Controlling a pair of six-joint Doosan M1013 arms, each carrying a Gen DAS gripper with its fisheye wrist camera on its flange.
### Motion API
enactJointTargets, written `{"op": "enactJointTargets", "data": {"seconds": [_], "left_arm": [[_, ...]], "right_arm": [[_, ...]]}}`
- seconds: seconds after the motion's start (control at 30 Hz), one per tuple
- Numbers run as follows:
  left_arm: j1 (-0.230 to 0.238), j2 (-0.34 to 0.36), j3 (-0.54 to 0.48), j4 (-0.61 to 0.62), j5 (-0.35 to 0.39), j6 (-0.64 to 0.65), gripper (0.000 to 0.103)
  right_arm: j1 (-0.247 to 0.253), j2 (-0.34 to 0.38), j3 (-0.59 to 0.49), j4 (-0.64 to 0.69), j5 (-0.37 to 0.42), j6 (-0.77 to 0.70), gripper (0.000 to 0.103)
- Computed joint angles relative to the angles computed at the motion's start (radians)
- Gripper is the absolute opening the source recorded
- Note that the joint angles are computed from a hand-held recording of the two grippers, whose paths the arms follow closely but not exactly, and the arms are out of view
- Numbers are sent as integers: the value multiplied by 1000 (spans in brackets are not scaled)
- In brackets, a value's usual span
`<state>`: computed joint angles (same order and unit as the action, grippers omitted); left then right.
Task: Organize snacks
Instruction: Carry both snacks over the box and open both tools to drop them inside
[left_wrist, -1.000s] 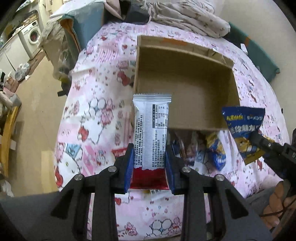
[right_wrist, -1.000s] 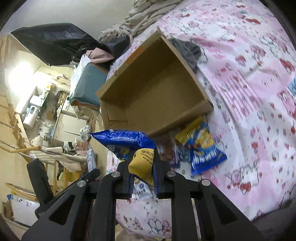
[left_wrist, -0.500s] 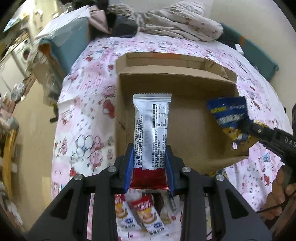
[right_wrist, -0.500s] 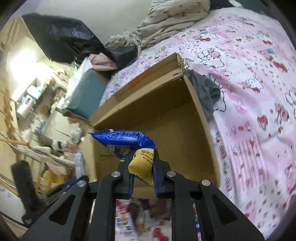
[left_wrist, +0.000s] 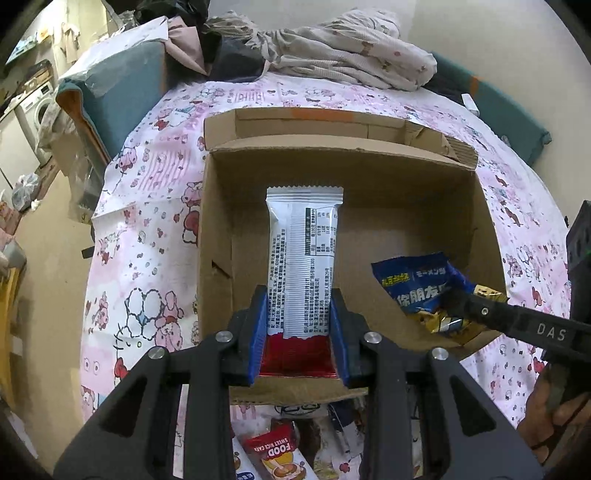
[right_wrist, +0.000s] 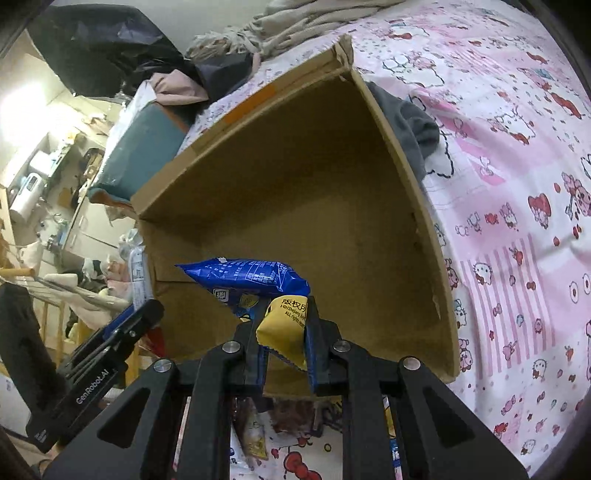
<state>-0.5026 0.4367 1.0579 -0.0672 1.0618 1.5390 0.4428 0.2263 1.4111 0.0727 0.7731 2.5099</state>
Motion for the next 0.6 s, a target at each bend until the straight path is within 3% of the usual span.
{"op": "enactJointTargets", "data": {"seconds": [0.13,0.23,0.4,0.53,0.6], "left_arm": [[2,2,0,-11,16,10,28],[0,4,-1,-1,21,8,36],[8,-16,22,-38,-27,7,87],[7,-29,32,-31,-59,18,91],[7,-31,34,-26,-61,13,91]], "right_arm": [[8,6,-13,-8,12,-11,20],[6,11,-21,-1,16,-10,22],[-1,6,-18,38,5,-39,22],[-3,1,-15,27,-5,-35,30],[0,-3,-13,6,-12,-24,45]]}}
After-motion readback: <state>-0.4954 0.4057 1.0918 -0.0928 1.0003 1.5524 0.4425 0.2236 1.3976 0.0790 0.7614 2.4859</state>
